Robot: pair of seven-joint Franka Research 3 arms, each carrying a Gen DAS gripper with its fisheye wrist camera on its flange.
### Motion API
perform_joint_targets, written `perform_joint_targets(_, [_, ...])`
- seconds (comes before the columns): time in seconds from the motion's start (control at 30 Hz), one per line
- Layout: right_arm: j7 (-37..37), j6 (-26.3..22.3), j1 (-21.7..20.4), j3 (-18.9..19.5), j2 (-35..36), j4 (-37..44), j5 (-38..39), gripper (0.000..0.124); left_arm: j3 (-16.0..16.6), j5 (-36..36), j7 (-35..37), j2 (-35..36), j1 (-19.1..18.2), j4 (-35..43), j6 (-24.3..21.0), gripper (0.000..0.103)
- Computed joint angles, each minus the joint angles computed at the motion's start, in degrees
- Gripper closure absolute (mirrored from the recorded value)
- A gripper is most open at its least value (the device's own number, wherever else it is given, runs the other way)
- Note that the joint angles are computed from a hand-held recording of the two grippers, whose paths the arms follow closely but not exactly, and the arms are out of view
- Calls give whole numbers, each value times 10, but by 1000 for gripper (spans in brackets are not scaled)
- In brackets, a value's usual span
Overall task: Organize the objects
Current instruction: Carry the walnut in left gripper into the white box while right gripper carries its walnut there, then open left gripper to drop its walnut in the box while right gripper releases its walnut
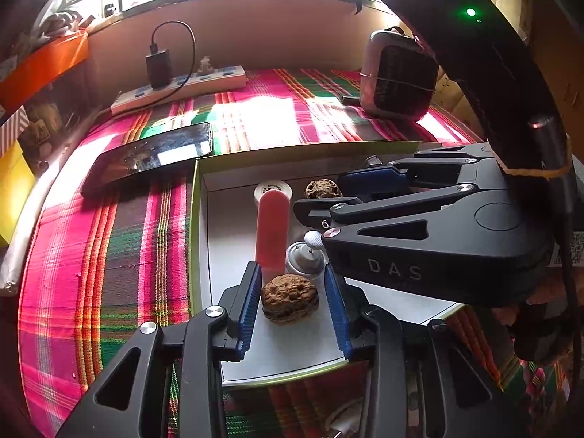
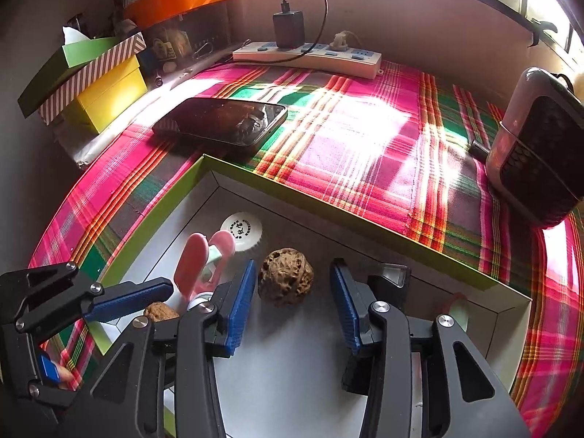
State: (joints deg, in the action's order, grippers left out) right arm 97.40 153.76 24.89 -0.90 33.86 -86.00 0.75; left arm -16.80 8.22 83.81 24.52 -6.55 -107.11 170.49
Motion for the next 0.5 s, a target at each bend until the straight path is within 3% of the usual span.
perform_joint_targets(0.1, [4,4,2,-2,-2,-3,-1,73,-1,0,1,-1,1,-1,-1,68])
perform_joint_targets(0.5, [23,23,8,-11,-17,-26,-13,72,-8,-7,2,-8,4,-10,-2,63])
